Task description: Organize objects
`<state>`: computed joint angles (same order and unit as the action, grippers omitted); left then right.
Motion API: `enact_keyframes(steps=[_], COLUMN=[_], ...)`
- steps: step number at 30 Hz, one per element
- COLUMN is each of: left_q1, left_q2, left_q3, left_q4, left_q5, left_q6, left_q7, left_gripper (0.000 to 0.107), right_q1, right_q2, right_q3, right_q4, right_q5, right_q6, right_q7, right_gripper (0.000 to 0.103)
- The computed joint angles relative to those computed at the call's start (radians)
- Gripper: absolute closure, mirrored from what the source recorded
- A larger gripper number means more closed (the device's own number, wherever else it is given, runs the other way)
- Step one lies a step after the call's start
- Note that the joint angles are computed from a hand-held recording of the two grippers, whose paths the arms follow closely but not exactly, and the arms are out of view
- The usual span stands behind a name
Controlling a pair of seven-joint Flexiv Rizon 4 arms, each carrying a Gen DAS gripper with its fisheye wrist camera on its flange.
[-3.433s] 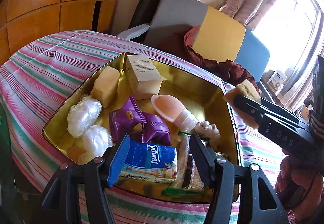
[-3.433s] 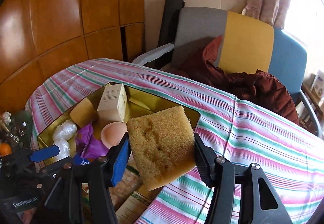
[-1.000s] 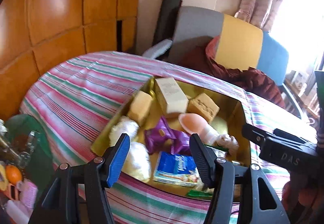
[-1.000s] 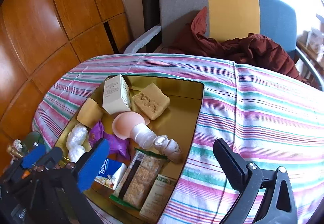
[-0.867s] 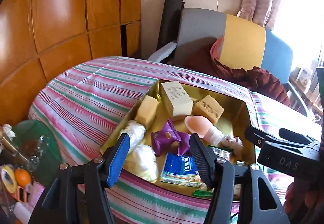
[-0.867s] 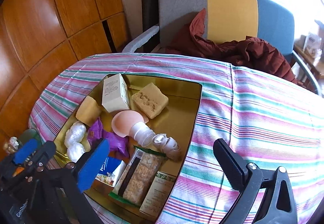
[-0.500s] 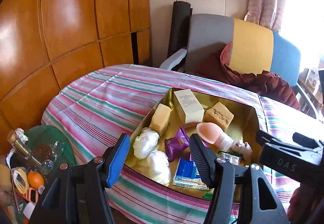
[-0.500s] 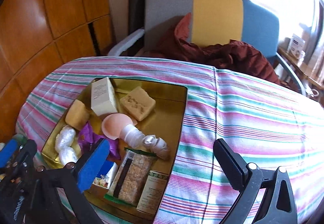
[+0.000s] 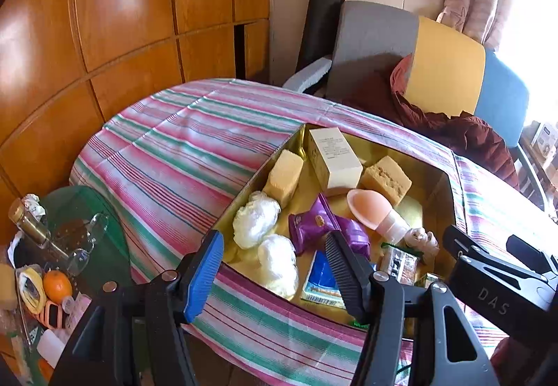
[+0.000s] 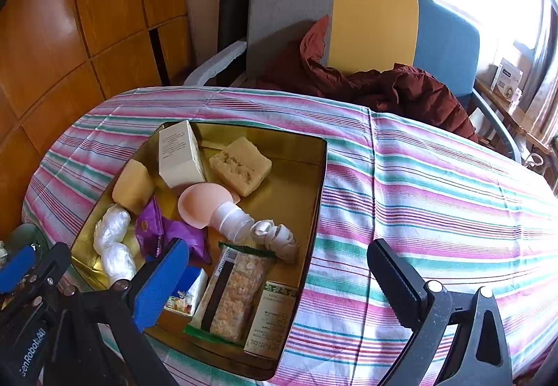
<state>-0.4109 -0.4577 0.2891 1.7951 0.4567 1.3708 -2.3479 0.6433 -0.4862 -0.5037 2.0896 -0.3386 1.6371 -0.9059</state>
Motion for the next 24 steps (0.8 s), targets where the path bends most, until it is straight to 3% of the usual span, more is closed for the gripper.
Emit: enact_keyframes(steps=[4, 8, 15, 18, 22, 24], left_q1=[0.043, 0.032, 0.077, 0.046, -0.057, -0.059], left_q2=[0.006, 0.002, 0.003, 0.0, -0.016, -0.016], left_q3=[-0.055, -0.051, -0.116, -0.085, 0.033, 0.036], left_q4=[0.018, 0.018, 0.054, 0.054, 0.022, 0.016], left_q5=[-0.049, -0.057, -0.156, -0.164, -0.095, -0.078], left_q6=[0.001, 0.003, 0.035, 0.043, 0.044, 0.037], left_q7=[0.066, 0.085, 0.199, 0.2, 0.109, 0.099], left_gripper=[0.045, 0.045, 0.045, 0.045, 0.045, 0.045], right_q1=[0.033, 0.046, 0.068, 0.082, 0.094, 0.098], right_q2=[-0.006, -0.009, -0.018, -0.022, -0.025, -0.027], right_q3=[-0.038, -0.054, -0.085, -0.103, -0.114, -0.118], right_q4=[0.008, 0.007, 0.009, 0.011, 0.012, 0.012], right_q5=[0.008, 0.024, 0.042, 0.05, 0.066, 0.074], right_q6=[0.01, 0.006, 0.009, 0.015, 0.02, 0.02], right_q7=[0.006, 0.008, 0.016, 0.012, 0.001, -0.004], right_gripper=[0.0, 0.0, 0.0, 0.0, 0.0, 0.0])
